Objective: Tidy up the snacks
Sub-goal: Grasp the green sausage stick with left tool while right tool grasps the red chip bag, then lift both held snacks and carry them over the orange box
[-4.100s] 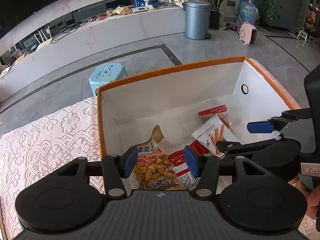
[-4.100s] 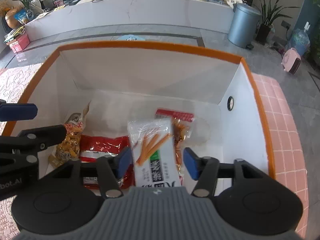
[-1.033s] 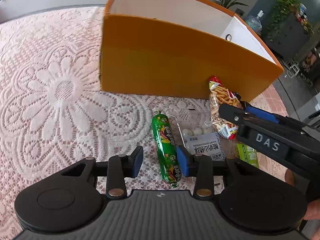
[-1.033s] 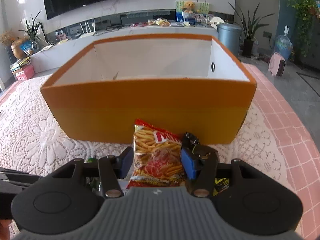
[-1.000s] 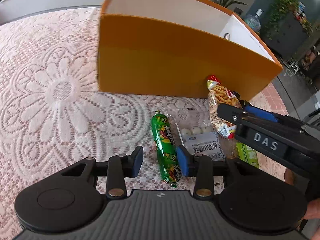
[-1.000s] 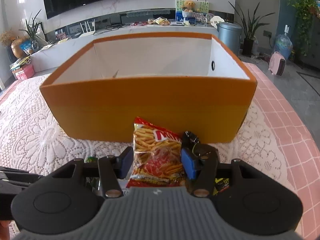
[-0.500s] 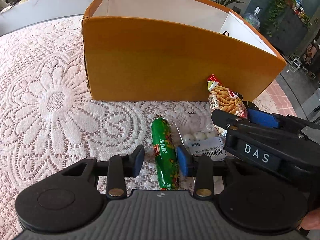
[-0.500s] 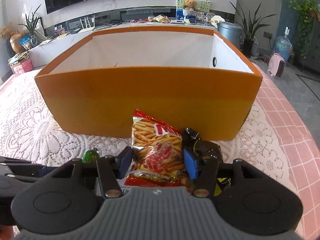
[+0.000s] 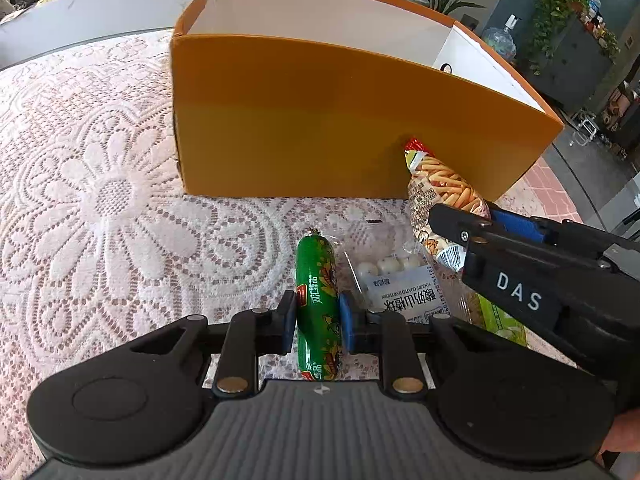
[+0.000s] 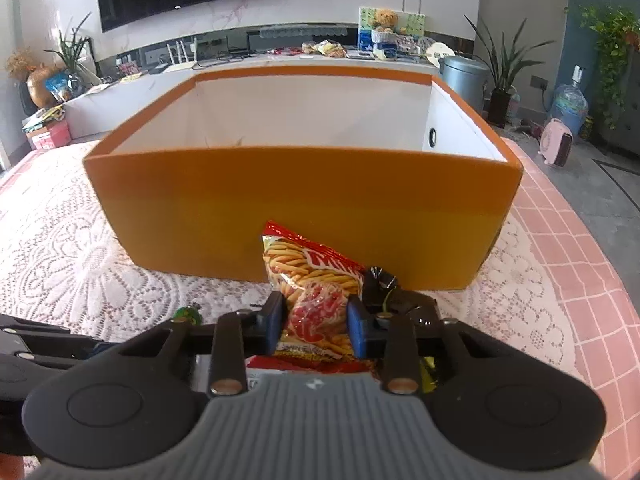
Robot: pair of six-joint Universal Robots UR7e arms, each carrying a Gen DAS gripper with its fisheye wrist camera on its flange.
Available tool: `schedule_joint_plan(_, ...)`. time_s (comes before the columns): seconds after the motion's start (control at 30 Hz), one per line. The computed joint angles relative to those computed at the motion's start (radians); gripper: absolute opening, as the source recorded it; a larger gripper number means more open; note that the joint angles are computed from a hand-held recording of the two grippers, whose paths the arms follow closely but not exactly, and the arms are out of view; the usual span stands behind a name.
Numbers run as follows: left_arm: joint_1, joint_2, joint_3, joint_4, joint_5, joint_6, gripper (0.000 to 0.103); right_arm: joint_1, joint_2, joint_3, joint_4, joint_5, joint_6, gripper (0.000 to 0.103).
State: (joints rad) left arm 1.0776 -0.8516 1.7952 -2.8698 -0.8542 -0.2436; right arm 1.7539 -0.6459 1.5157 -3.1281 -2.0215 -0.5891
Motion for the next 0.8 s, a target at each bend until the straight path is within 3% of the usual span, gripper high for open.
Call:
schedule_joint_plan(0.53,-0.075,-0.134,0.154,-0.165,0.011,0.002,0.024,-0.017,-0.152,0.173,-0.058,0.287,-0.038,0.03)
schedule_joint_plan(0.8,-0.133,-0.18,0.162,-0.205,0.056,0.039,0.024,0.007,-0.228,0.232,-0.103,0.34,-0.003,0.03)
